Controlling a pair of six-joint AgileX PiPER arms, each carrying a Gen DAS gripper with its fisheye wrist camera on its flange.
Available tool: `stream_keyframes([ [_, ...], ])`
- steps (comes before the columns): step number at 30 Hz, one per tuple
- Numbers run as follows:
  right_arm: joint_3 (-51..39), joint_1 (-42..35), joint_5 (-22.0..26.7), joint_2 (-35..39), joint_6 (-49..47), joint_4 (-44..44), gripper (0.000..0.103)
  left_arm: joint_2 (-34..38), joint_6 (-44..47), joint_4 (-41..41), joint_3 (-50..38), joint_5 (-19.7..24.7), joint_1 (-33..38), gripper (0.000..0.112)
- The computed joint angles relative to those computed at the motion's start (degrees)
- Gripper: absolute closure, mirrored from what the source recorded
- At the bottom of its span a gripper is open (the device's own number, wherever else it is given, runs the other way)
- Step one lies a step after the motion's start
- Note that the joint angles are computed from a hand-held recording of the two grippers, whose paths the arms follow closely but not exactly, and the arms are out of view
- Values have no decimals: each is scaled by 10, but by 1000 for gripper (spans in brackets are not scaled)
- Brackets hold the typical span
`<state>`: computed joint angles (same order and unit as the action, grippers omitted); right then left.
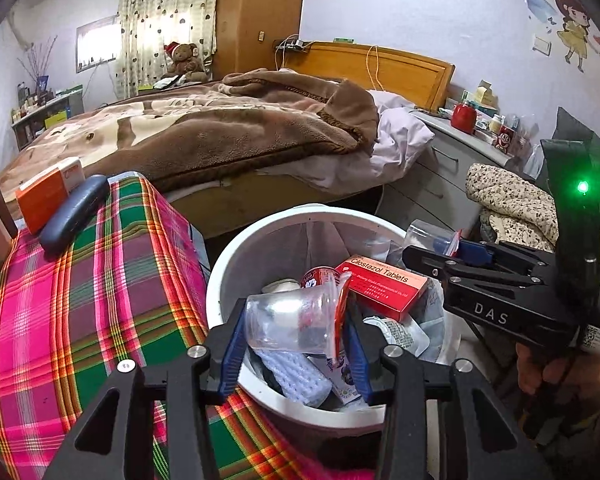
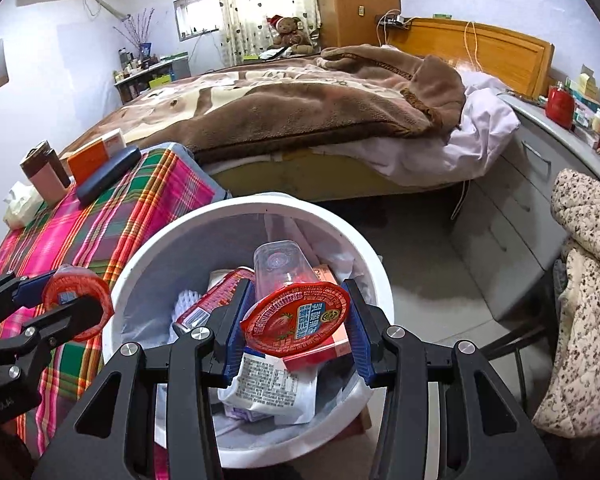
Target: Collect trash
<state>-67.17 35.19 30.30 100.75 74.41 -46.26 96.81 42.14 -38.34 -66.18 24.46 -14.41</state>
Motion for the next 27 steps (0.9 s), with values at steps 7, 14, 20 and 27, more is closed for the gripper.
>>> stream_keyframes([
  [7,5,-4,-8,-2,-15,14,39,1,-10,0,1,-1,3,48],
  [14,23,9,-2,-21,46,-32,39,-16,-21,-1,21,-12,12,45],
  [20,35,40,12,-36,107,-84,39,-54,-31,0,58,-32,24,44],
  [27,60,114,54,-54,237,-198,39,-130,-135,100,129,-85,38,44],
])
